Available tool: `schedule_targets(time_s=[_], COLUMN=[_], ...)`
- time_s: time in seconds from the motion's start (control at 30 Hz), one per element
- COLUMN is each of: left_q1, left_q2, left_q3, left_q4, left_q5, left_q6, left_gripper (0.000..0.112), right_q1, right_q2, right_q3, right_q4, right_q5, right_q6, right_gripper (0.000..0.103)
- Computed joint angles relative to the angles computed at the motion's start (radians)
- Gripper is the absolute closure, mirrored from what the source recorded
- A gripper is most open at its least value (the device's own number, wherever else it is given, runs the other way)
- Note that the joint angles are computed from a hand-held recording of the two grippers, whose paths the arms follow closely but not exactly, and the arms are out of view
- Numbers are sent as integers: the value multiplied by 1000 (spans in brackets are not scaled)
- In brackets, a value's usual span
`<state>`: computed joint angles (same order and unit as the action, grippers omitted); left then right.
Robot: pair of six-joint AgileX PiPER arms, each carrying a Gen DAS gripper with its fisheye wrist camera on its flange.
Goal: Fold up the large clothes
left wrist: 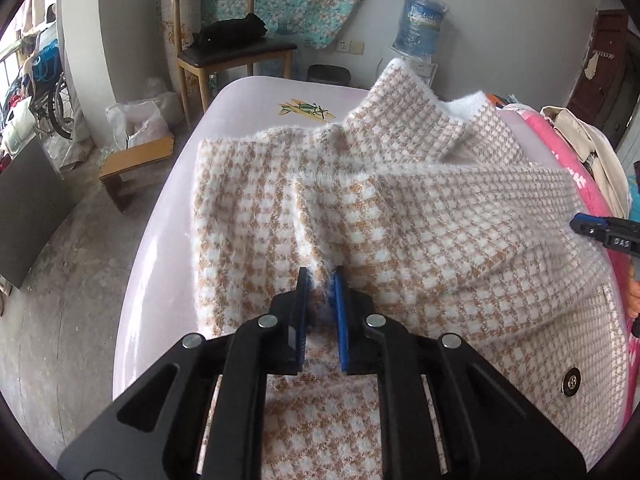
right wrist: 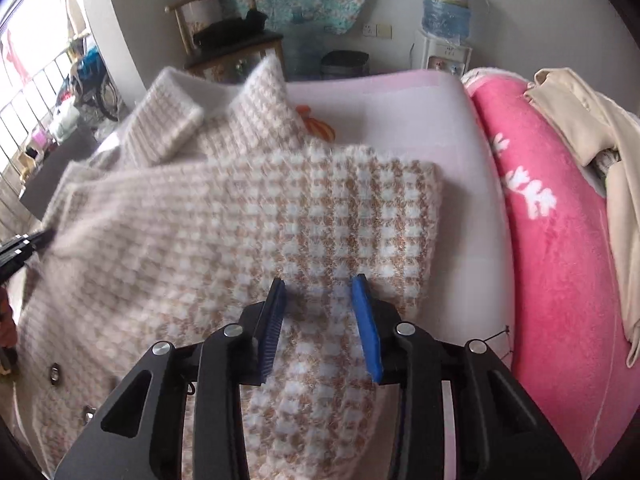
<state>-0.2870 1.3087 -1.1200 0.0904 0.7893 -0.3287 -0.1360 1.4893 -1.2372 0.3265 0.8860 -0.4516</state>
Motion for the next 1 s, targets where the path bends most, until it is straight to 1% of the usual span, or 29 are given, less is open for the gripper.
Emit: schedule_targets(time_s=[0.03, 0.07, 0.17, 0.2, 0.3, 0.37, 0.4, 0.43, 0.5, 0.53, 0.57, 0.63, 0.7, 0.77, 0.83, 0.87, 0.9, 0.93, 0.97, 1.0], left_q1=[8, 13, 21, 21, 38, 24, 23, 11, -21, -21, -25, -22, -22, -32, -56, -75, -100, -128, -144, -162], left_q2=[-3, -4, -44, -64, -73, -19, 24, 68, 159, 172, 167, 172, 143, 95, 66, 72, 94, 133, 157, 155], left_q3=[-1, -7, -14, -13, -49, -96, -123, -141, -167, -152, -139, -164, -167, -149, -135, -136, -147, -166, -171, -160], left_q4=[-12, -15, -4, 9, -40, -67, -106, -108, -24, -3, 30, 35, 22, 3, -15, -3, 28, 68, 95, 141], left_q5=[3, 16, 32, 25, -1, 10, 20, 29, 45, 8, -24, 0, 21, 19, 30, 48, 78, 119, 129, 108], left_q6=[13, 24, 29, 22, 80, 92, 116, 109, 29, 11, -14, -24, -23, 16, 60, 56, 35, 4, -10, -43], left_gripper=[99, 95, 94, 93, 93, 93, 93, 93, 93, 93, 92, 92, 92, 91, 82, 73, 64, 61, 59, 57], right_q1=[-16, -28, -25, -26, -23, -16, -7, -2, 22, 21, 25, 26, 12, -24, -29, -6, 32, 60, 64, 55], right_q2=[7, 16, 9, -2, -11, 22, 51, 84, 116, 110, 109, 90, 31, -38, -80, -84, -76, -78, -95, -93], right_q3=[0, -21, -68, -72, -85, -101, -112, -132, -127, -120, -131, -140, -113, -62, -12, 9, 31, 69, 93, 89], right_q4=[36, 51, 24, 24, 23, 32, 22, -12, -56, -51, -63, -83, -45, 71, 115, 88, 20, -21, -22, -6], right_q5=[-2, 26, 80, 78, 40, 20, 13, 13, -25, -39, -26, -4, 11, 49, 81, 86, 74, 29, -6, -1], right_q6=[-28, -32, 1, -4, -12, 11, 39, 69, 128, 135, 155, 186, 152, 22, -56, -50, -11, 9, 13, 15], right_gripper=[69, 69, 69, 68, 67, 67, 67, 67, 66, 66, 66, 66, 64, 52, 49, 48, 47, 44, 42, 42])
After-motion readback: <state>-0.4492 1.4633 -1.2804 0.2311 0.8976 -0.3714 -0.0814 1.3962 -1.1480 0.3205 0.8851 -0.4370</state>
